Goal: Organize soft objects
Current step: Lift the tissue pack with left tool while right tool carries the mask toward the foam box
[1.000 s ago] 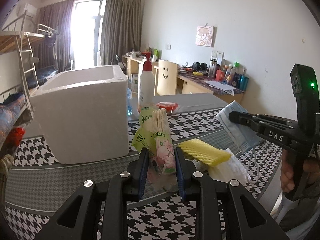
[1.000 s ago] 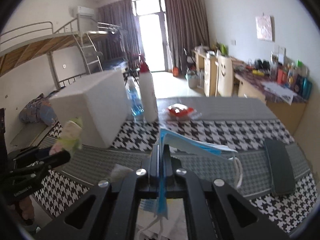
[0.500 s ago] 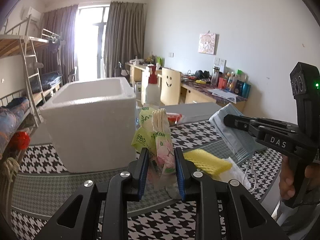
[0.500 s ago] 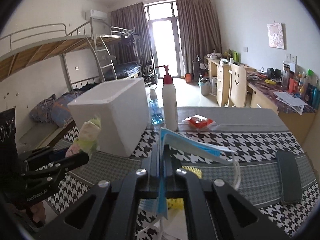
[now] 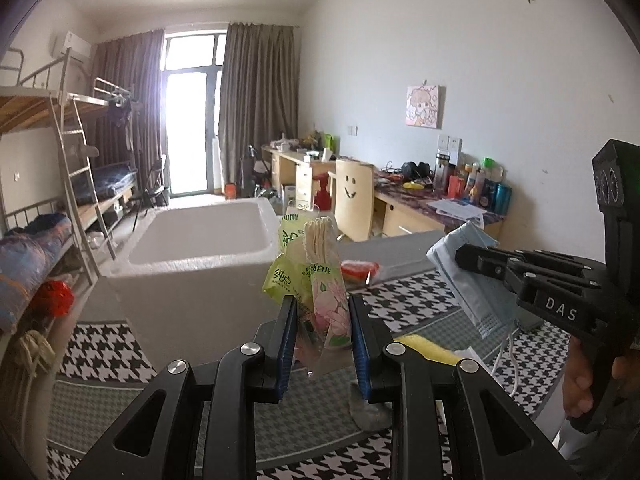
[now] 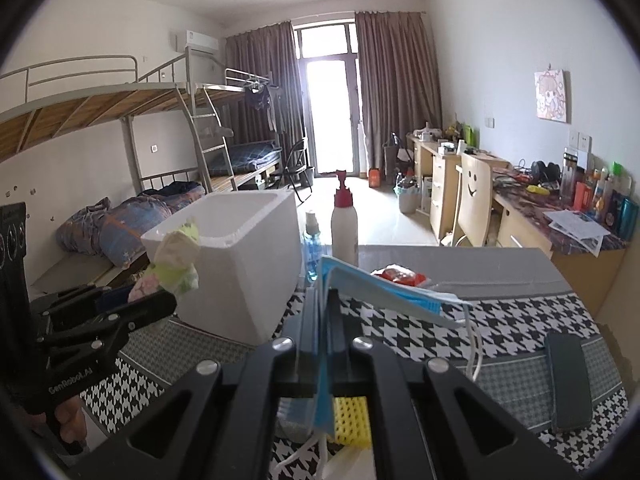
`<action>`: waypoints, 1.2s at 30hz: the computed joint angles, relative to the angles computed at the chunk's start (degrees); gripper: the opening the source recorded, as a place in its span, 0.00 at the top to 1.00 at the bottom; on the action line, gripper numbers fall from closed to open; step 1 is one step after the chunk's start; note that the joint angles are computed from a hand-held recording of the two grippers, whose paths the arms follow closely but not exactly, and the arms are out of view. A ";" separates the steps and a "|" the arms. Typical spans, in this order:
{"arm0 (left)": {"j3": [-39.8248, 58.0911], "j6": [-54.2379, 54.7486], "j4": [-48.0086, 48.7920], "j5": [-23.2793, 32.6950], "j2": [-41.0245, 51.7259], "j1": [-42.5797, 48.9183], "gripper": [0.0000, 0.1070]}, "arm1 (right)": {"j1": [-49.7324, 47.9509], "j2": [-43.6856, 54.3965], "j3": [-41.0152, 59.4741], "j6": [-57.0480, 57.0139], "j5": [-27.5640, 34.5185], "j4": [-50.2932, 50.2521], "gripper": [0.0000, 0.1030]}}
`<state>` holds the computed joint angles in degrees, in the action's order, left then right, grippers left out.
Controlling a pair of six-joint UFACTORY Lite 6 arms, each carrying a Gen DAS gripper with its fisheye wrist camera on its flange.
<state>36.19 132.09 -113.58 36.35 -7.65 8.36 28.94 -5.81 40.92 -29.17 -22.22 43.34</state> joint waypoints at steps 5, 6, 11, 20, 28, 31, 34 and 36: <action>1.81 -0.71 -0.22 -0.74 0.09 -0.12 0.75 | 1.54 -0.38 0.97 -4.24 -0.83 3.89 0.95; 2.38 -0.94 -0.19 -1.04 0.33 -0.28 0.75 | 1.80 -0.45 1.08 -4.36 -1.10 3.81 0.95; 4.66 -1.78 0.38 -1.39 1.29 -0.19 0.75 | 1.55 0.37 2.98 -6.61 -0.64 5.29 0.95; 8.22 -3.43 0.95 -2.43 1.82 -0.78 0.74 | -0.71 2.60 7.37 -11.28 1.07 8.75 0.95; 11.20 -3.44 0.44 -3.14 3.66 -0.82 0.74 | 0.50 3.26 10.11 -15.72 0.83 11.70 0.95; 12.54 -2.67 -0.57 -3.52 4.60 -0.69 0.74 | 0.10 4.78 12.20 -17.50 1.82 12.52 0.95; 14.40 -2.44 -0.97 -3.39 6.29 -0.14 0.74 | -0.30 6.26 14.92 -17.96 3.71 12.46 0.95; 15.99 -3.27 -0.74 -3.83 7.67 0.09 0.74 | -0.58 7.40 16.61 -18.43 4.22 13.04 0.95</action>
<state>52.18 128.82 -114.32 32.52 0.02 8.45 28.36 1.59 57.53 -47.60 -18.00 56.38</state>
